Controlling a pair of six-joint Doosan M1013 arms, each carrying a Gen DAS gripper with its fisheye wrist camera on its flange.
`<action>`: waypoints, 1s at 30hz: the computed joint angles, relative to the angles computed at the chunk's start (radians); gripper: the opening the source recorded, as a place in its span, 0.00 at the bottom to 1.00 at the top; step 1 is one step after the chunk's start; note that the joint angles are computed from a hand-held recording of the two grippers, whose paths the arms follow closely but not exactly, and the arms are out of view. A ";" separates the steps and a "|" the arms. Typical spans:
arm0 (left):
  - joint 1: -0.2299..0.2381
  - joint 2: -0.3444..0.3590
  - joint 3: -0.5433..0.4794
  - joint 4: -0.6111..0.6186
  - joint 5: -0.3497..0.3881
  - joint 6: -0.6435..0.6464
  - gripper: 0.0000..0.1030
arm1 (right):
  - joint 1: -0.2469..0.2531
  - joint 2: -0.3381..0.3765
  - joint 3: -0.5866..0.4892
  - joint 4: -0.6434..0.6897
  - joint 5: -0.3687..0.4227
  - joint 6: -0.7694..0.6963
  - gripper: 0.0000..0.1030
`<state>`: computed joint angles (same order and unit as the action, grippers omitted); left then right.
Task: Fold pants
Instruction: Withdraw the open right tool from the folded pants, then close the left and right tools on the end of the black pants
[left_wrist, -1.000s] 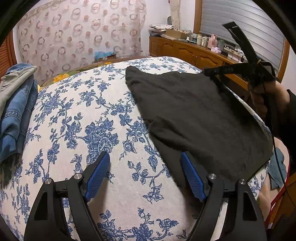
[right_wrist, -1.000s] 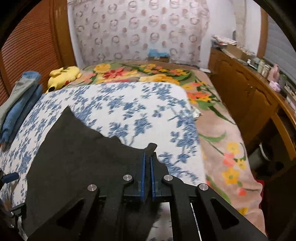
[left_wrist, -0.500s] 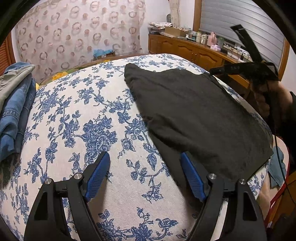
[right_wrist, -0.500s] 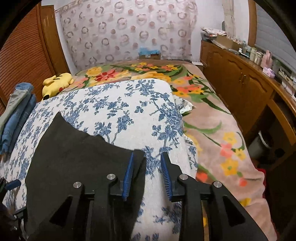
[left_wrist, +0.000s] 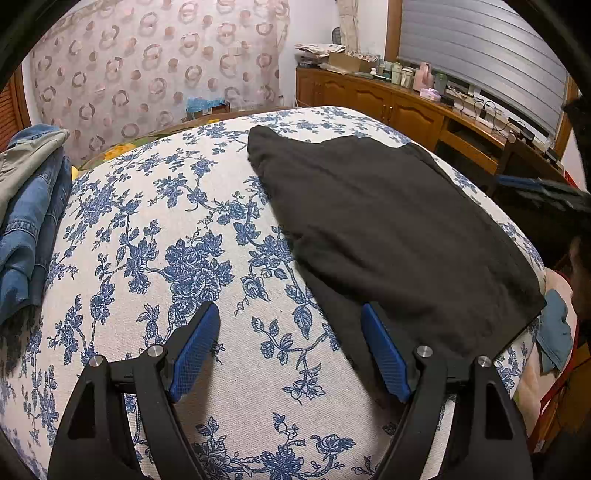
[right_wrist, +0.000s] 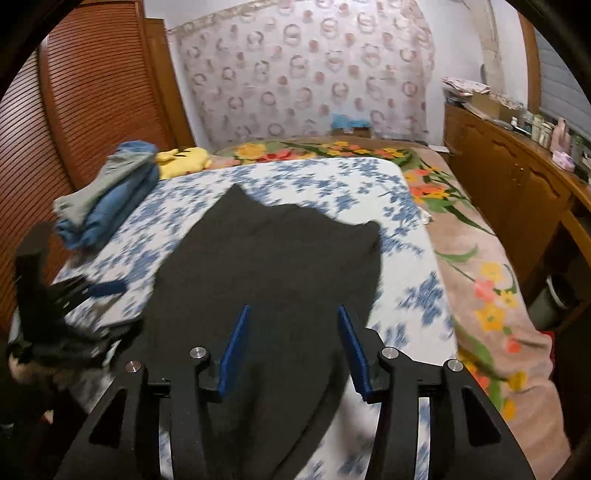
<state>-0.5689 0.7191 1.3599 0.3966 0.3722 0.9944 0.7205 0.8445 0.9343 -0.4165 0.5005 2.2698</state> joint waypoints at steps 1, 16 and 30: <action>0.000 0.000 0.000 -0.001 0.000 0.001 0.78 | 0.004 -0.008 0.018 -0.019 -0.011 0.018 0.50; -0.007 -0.026 0.034 0.012 -0.017 0.001 0.78 | 0.048 -0.042 0.099 -0.205 0.040 0.254 0.50; -0.023 -0.080 0.129 -0.206 -0.095 0.232 0.73 | 0.048 -0.068 0.161 -0.174 -0.003 0.302 0.50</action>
<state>-0.5916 0.6395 1.4887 0.1908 0.2770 1.2266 0.7684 0.7769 1.0955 -0.5901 0.4972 2.5714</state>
